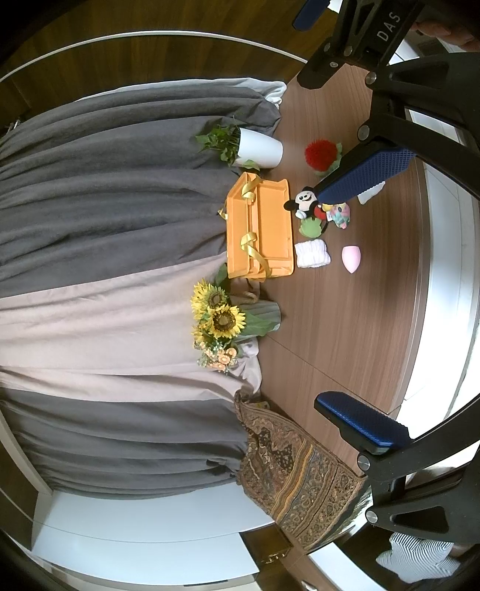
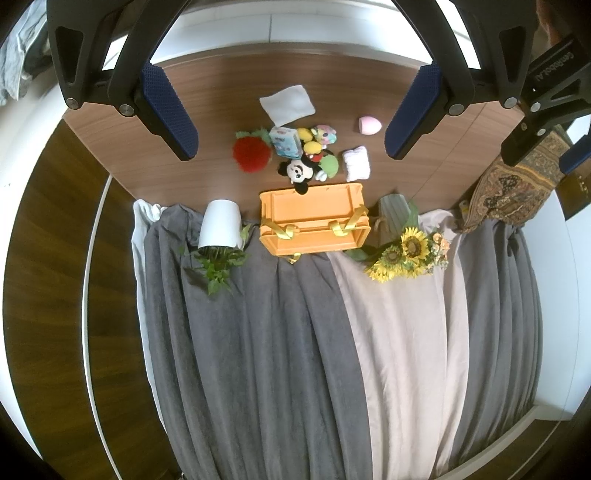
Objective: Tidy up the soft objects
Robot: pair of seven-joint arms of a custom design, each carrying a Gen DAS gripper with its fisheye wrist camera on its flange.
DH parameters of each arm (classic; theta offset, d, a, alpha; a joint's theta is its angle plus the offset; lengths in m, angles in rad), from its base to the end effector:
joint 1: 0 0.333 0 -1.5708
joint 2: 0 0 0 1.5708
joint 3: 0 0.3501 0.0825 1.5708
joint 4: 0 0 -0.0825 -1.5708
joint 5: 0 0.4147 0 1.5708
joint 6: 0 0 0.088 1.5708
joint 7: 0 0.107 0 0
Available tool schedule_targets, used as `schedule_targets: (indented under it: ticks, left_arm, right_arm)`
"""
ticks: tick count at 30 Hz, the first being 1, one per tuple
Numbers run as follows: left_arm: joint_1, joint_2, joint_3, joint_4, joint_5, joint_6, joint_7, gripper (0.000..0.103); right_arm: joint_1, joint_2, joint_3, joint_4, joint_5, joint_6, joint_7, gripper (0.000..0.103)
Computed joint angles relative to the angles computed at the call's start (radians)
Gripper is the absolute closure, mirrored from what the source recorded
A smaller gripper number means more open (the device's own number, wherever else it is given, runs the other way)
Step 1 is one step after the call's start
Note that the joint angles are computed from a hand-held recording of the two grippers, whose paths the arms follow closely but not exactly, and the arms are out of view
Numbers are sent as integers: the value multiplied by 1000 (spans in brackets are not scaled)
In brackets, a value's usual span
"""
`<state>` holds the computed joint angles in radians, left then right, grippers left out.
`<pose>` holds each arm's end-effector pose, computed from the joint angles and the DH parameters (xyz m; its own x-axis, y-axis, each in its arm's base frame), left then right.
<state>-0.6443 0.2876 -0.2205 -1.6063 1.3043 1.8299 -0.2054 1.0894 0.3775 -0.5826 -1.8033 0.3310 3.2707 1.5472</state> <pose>0.5250 -0.4665 0.5353 0.4991 -0.8659 -0.0330 -0.3437 -0.1628 -0.9249 0.6104 0.3734 0.5264 0.3679 -0.9281 -0.0576 -0.3914 -0.0984 -0.9150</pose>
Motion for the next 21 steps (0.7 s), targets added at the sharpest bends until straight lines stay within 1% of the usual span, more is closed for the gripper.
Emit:
schedule_targets:
  ticks: [8,13,18,21]
  left_arm:
    - [-2,2,0,2,0,-1,1,0]
    - [-2,8,0,12,-2,-1,7,0]
    - [0,12,6,19,-6,14,19,0]
    - [5,12,8,15,-10,28,21,0]
  right_arm:
    - [3,0,-3,0,1,0,0,1]
    - [-5,-1,7,-1,-1,1,-1,1]
    - [1,-3,2,-4,3,2,-3,1]
    - [-16,-4,18,-4,3,0,-6,1]
